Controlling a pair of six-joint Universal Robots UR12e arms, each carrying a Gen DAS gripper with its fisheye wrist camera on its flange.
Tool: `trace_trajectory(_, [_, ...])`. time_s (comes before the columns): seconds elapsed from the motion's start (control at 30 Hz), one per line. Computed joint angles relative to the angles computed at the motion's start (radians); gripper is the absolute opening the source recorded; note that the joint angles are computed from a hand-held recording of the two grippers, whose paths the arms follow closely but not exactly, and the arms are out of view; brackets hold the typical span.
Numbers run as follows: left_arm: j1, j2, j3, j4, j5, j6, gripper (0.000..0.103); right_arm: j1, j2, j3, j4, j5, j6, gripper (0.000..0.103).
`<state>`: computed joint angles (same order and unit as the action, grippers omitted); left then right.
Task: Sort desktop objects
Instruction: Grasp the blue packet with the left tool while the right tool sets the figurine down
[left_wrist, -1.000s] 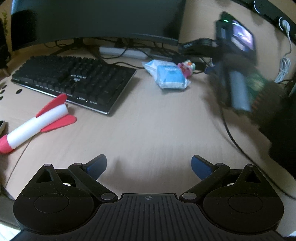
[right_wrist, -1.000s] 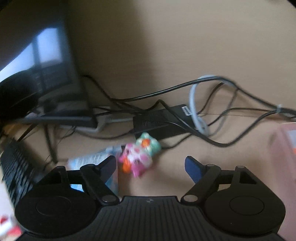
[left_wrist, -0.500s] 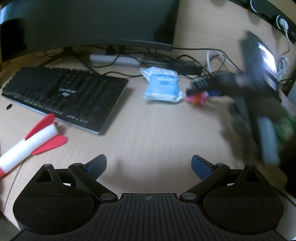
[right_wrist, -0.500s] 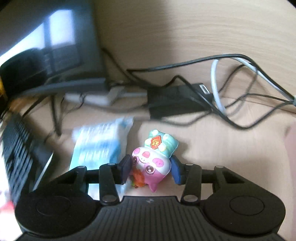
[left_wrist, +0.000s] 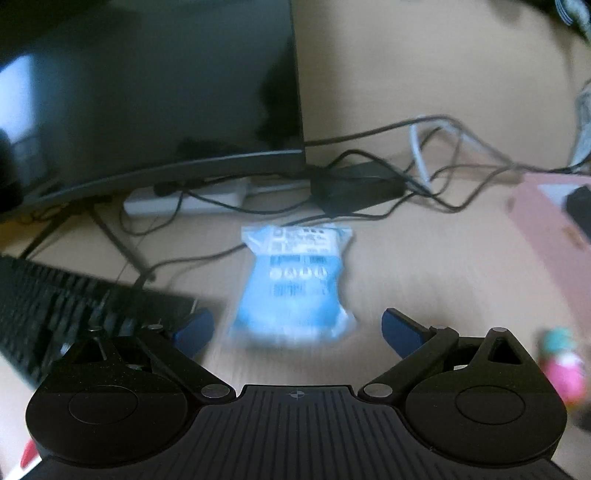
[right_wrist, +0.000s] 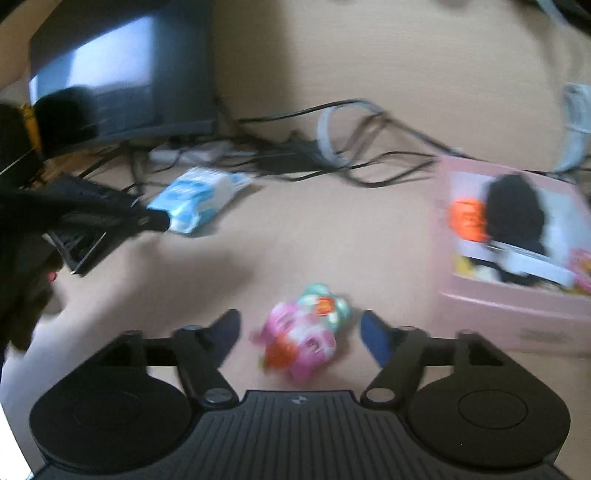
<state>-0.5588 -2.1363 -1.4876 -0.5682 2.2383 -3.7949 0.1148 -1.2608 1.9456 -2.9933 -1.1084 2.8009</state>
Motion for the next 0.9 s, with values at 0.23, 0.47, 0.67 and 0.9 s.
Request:
trace_trajectory(0.23, [0.019,-0.067,0.094,-0.135,0.029,-0.021,0.078,-0.026,-0.059,0.086,-0.041,-0.085,-0.013,0.088])
trace_trajectory(0.47, [-0.003,-0.062,0.089,-0.115,0.037,-0.03,0.062,-0.052,-0.099,0.148,-0.109,-0.117,-0.067,0.098])
trace_trajectory(0.67, [-0.083,-0.03,0.036,-0.059,0.029,-0.042,0.062,-0.075,-0.102,0.161,-0.14,-0.071,-0.113,0.099])
trace_trajectory(0.9, [-0.15,0.016,-0.025,-0.132,-0.01,-0.277,0.082,-0.08,-0.06,0.13,-0.226,-0.056,-0.105,0.09])
